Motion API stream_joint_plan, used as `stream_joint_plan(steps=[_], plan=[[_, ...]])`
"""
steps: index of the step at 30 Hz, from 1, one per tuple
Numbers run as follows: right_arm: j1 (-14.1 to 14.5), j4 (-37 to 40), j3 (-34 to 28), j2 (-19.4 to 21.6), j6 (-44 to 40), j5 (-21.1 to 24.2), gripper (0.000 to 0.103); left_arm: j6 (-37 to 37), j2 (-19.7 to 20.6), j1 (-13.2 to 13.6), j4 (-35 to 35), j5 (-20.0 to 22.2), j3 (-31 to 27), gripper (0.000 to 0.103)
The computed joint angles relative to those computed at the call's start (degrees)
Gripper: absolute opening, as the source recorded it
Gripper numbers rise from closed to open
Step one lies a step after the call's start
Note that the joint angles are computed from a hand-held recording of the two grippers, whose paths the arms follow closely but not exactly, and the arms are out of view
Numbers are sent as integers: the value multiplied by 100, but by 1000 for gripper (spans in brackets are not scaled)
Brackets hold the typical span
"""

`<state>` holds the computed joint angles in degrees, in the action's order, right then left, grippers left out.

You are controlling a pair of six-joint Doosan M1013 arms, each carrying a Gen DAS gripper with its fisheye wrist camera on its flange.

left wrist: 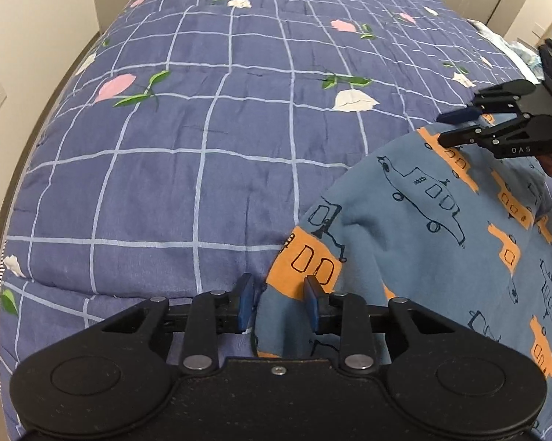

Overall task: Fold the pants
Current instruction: 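Lower both grippers to the pant leg hems and close on them, then lift the hems with both grippers and fold them over toward the waistband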

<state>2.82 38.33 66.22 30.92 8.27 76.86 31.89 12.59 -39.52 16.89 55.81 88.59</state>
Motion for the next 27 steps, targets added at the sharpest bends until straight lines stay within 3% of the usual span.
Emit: stream_joint_plan(steps=[1,2,3,4,7,12,18,27], plan=[[8,1,34,-25,-40,-19,24,-4,3,-5,4,15,-15,13],[16,-4,71,-57,-84,-39,17,-7,2,-17,33,4,-25,3],[21,-1,118,-93,-126,-93,15,-41,1,-41,94,22,-38,1],[25,16,190,-146,-190,-201,8,-103,13,-78,213,93,-72,1],[25,90,352,-278,-282,-473,3,-456,23,-212,740,332,-153,0],[6,439,676,-528,-598,-1030,2,-1133,7,-394,1669,757,-207,0],[6,869,999,-737,-886,-1565,2,-1197,96,-614,2228,1143,-328,0],[-305,1580,1438,-1145,-1419,-1551,1,-1619,-28,-1203,3310,1434,-268,0]])
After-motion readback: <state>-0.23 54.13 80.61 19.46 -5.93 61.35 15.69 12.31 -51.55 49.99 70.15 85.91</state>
